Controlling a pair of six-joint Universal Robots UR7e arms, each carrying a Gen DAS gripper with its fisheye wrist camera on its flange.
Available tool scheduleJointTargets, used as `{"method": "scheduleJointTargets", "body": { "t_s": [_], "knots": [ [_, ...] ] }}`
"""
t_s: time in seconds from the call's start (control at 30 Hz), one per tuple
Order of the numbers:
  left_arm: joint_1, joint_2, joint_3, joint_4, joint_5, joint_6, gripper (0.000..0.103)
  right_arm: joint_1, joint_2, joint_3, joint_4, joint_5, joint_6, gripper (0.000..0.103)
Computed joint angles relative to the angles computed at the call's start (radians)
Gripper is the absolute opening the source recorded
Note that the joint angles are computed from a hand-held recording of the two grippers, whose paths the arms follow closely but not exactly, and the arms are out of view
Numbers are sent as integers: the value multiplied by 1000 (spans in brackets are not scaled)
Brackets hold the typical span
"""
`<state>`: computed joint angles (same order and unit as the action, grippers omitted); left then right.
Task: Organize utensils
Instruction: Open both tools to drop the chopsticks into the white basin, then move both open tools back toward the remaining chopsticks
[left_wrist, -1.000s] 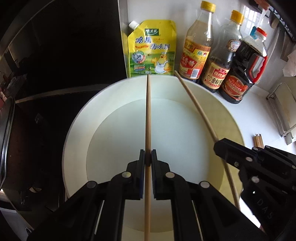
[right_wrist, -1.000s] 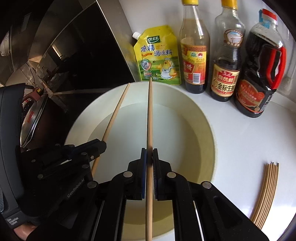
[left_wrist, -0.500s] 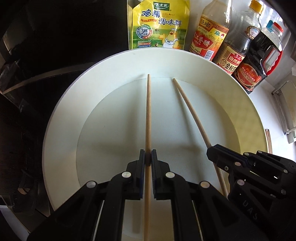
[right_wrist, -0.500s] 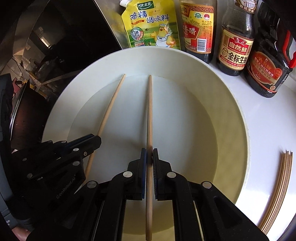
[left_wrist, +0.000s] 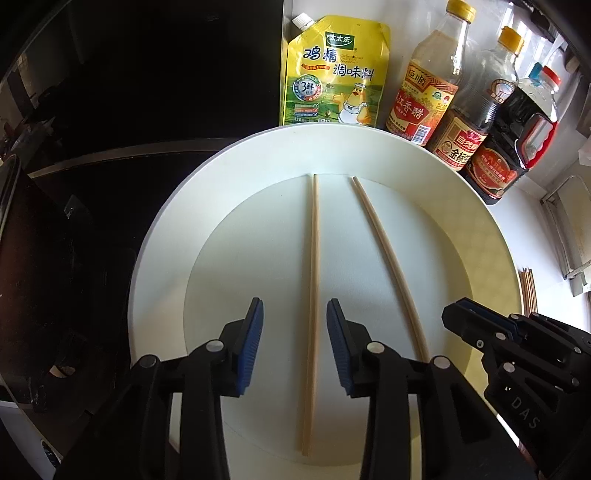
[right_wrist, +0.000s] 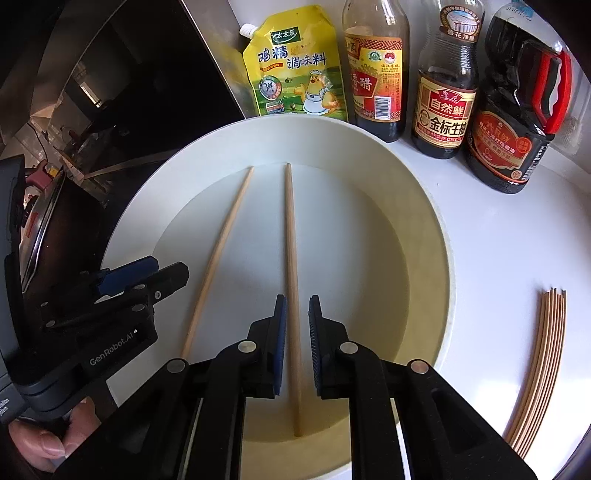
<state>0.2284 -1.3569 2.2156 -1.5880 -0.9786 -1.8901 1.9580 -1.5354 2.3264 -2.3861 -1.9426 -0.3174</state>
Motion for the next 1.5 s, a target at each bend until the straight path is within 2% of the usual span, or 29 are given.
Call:
{"method": "scheduleJointTargets", "body": {
  "t_s": [0.1,0.27,0.6,0.77,1.1,1.5],
  "knots": [
    [-23,0,-2,9,-3,-6,36,11,-20,9,-1,3,9,14],
    [-55,24,-21,10,2,0,45,2,-94,21,22,7,10,16],
    [-82,121,-113,15,3,53,46,-50,-259,47,64,38,2,24],
    [-98,175,-154,-4,9,81,54,-94,-346,55,96,41,-19,29],
    [-100,302,-223,-117,7,161,57,-223,-489,51,163,42,-119,37],
    [-96,436,-307,-218,16,210,57,-390,-565,4,202,49,-256,40]
  ]
}}
